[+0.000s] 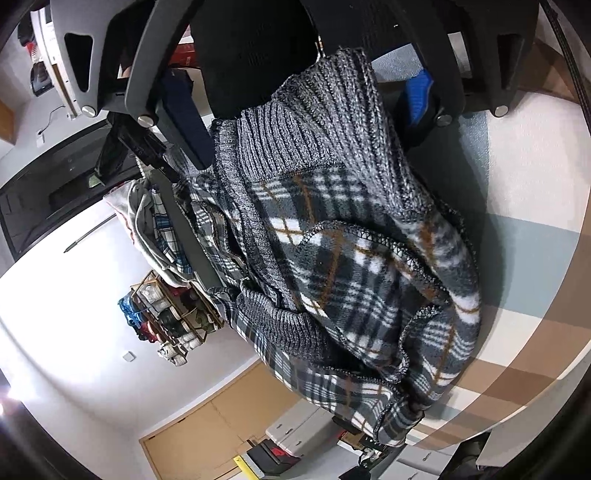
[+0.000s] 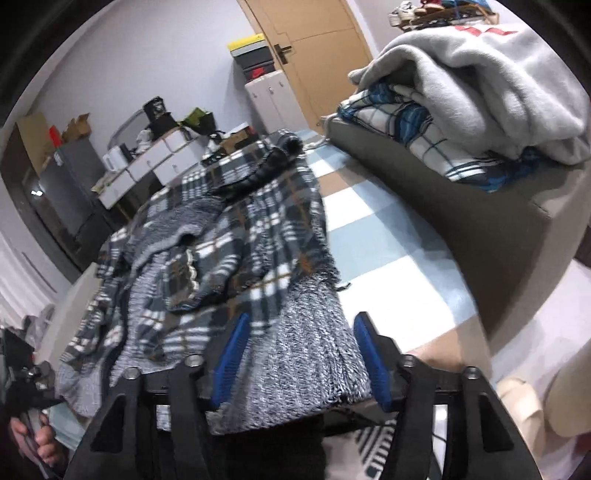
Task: Fold large clothes
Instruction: 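Grasp the knit edge with the right gripper while the left gripper holds its part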
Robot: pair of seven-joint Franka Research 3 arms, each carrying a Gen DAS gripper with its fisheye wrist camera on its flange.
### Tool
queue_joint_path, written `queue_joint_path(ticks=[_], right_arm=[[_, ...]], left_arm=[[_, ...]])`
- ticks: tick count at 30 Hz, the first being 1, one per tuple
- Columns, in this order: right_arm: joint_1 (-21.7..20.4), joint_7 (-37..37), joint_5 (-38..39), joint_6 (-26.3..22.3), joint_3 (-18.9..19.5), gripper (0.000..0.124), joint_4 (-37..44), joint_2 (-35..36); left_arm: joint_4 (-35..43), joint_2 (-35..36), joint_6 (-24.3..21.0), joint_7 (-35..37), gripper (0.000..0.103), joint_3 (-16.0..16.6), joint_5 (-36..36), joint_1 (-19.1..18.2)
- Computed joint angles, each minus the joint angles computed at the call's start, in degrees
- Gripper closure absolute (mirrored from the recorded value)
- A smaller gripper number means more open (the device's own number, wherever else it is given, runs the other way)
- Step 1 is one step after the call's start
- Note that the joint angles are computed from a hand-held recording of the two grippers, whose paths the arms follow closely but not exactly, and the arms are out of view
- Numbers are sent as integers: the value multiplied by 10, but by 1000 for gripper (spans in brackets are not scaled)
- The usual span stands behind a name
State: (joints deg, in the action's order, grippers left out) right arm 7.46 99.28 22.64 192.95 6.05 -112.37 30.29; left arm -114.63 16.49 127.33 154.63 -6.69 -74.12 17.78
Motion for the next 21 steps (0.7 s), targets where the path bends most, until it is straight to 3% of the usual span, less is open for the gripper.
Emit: queue_joint_path(ticks=[2, 3, 4, 7, 9, 12, 14, 15, 21], right_arm=[[-87, 1, -35, -5, 90, 93, 1, 8], [-110, -1, -48, 0, 114, 97, 1, 12], [-121, -1, -58, 2, 127, 106, 2, 16], [-156, 7, -78, 4, 160, 111, -1, 21], [-211, 23, -99, 15, 213, 112, -9, 30], [-273, 62, -132, 27, 267, 113, -20, 41], [-297, 82, -152, 25, 284, 113, -25, 44], [-310, 91, -163, 24, 295, 113, -28, 47], [-286, 127, -187, 30, 263, 114, -45, 20]], left_arm=[[-1, 0, 1, 4, 17, 0, -2, 0], [0, 1, -3, 5, 17, 0, 0, 1], [1, 2, -5, 4, 17, 0, 2, 2], [3, 0, 2, -11, 20, 1, 19, -2], [-3, -8, 36, -25, 32, 1, 39, -12], [-17, -17, 83, -39, 65, 2, 59, -21], [-17, -14, 91, -53, 94, 4, 75, -20], [-13, -9, 78, -63, 97, 6, 82, -13], [-13, -4, 25, -50, 100, 7, 79, 19]])
